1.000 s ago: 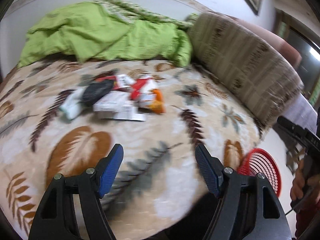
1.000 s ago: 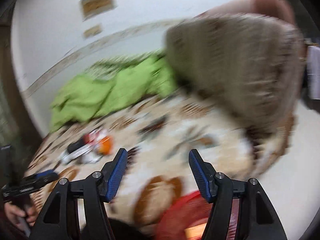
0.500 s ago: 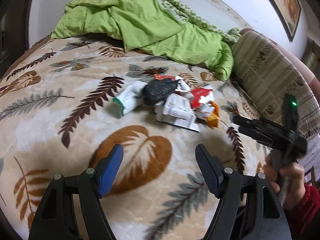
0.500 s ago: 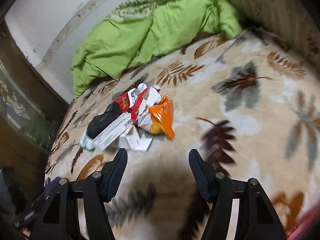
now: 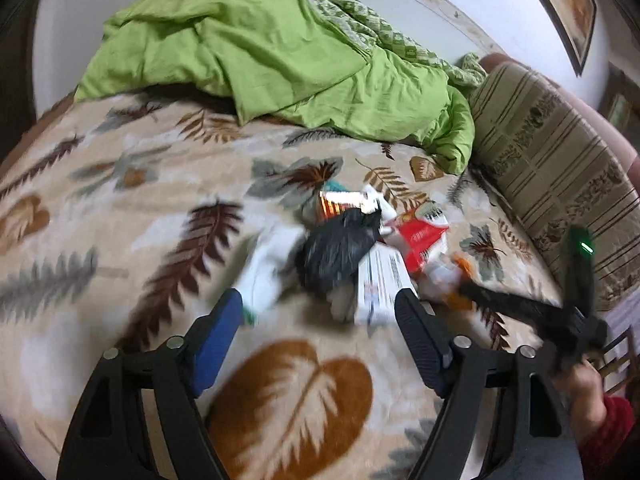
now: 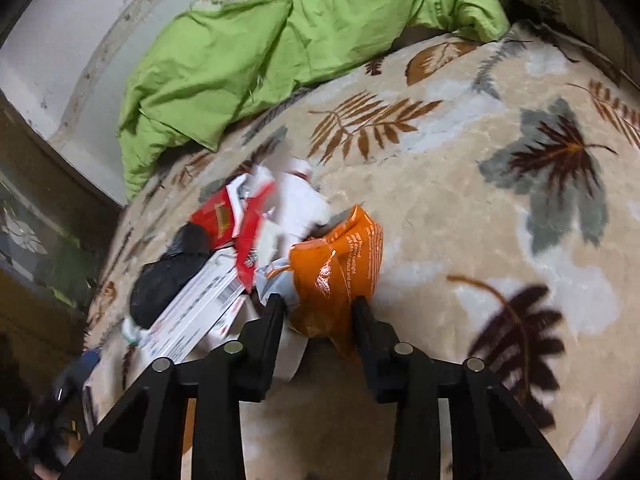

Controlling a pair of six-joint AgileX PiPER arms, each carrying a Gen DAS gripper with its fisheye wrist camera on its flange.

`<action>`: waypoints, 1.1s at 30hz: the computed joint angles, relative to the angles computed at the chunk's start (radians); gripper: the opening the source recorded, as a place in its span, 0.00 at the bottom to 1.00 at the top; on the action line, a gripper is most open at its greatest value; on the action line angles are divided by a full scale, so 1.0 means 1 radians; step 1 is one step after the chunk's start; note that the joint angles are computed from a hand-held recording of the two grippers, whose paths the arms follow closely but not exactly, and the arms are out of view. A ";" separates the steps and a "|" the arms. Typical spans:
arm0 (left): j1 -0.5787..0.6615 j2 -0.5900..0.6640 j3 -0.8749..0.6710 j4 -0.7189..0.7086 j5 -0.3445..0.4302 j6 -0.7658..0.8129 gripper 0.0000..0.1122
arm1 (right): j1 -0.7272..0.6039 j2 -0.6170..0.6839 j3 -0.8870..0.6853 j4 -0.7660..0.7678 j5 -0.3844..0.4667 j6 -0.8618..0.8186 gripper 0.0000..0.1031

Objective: Collect trash
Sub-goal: 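Grasp the black plastic bag with the left tool while the right tool grasps the orange chip bag, then lift both held bags off the bed and carry them toward the red basket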

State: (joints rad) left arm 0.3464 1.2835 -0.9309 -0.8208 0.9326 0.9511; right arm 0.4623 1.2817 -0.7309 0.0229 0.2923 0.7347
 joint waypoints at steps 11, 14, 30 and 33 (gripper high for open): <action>-0.320 0.250 -0.174 0.255 -0.213 -0.258 0.65 | 0.251 -0.286 0.158 -0.563 0.099 0.696 0.15; -0.330 0.232 -0.136 0.253 -0.262 -0.265 0.47 | 0.298 -0.291 0.160 -0.617 0.107 0.759 0.15; 0.029 -0.231 0.206 0.001 0.009 0.030 0.44 | 0.707 -0.235 0.085 -1.018 0.405 1.144 0.15; 0.138 -0.305 0.270 0.040 0.081 0.000 0.44 | 0.770 -0.203 0.063 -1.013 0.444 1.133 0.16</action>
State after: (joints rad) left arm 0.4840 0.9781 -0.6605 -0.7806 1.0138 0.9516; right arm 1.2320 1.0783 -0.6683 -0.9904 0.7365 1.8673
